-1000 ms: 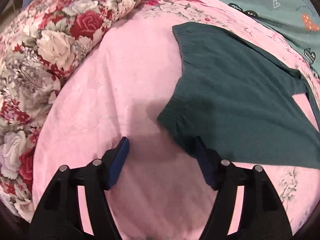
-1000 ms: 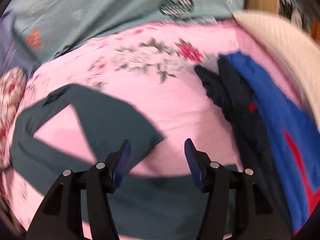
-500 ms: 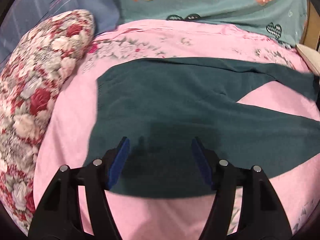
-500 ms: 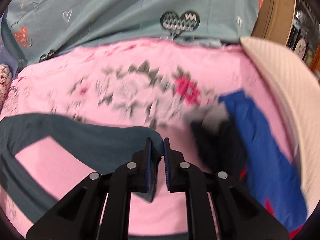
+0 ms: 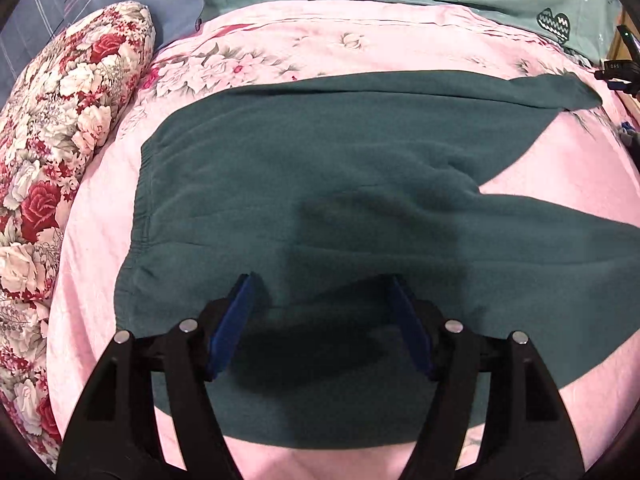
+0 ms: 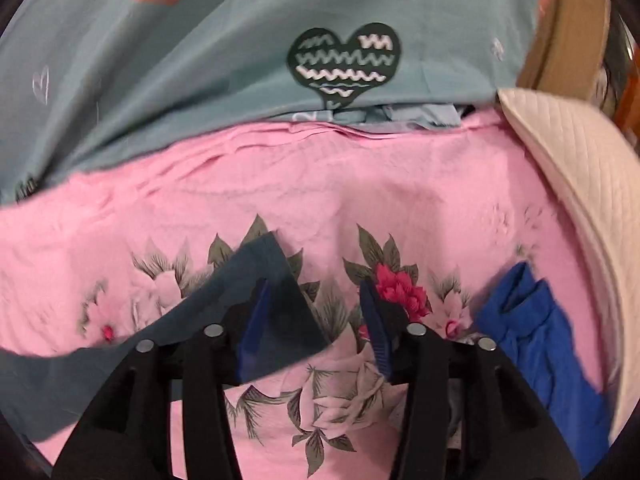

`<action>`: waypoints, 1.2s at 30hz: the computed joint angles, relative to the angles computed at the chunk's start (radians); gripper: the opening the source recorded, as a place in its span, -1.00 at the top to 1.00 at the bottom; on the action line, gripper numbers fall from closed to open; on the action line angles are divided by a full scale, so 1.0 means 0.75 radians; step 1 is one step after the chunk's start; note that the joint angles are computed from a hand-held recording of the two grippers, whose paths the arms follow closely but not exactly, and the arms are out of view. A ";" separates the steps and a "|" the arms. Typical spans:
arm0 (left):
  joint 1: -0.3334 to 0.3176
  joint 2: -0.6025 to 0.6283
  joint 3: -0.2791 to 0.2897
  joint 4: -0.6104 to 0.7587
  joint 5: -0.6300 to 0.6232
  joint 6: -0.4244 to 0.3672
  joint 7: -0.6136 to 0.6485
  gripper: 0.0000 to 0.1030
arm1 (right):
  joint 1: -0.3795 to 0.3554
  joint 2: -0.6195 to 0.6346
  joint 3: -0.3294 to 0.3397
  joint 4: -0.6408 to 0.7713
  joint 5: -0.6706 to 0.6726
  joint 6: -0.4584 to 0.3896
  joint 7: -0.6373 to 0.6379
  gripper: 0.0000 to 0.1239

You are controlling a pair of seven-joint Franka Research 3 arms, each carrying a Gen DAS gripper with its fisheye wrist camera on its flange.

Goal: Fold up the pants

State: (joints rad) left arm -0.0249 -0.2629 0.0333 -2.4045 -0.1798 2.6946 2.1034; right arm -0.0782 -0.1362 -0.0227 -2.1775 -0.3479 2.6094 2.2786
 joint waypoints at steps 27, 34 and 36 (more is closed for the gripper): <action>-0.128 -0.068 0.049 -0.067 -0.201 -0.032 0.158 -0.51 | 0.085 -0.630 0.003 -0.398 1.020 0.195 -0.557 0.96; -0.123 -0.061 0.053 -0.069 -0.270 -0.033 0.212 -0.58 | -0.007 -0.489 0.044 -0.228 0.867 0.092 -0.394 0.96; -0.115 -0.057 0.044 -0.070 -0.273 -0.022 0.206 -0.61 | -0.022 -0.360 0.015 -0.133 0.844 0.062 -0.360 0.96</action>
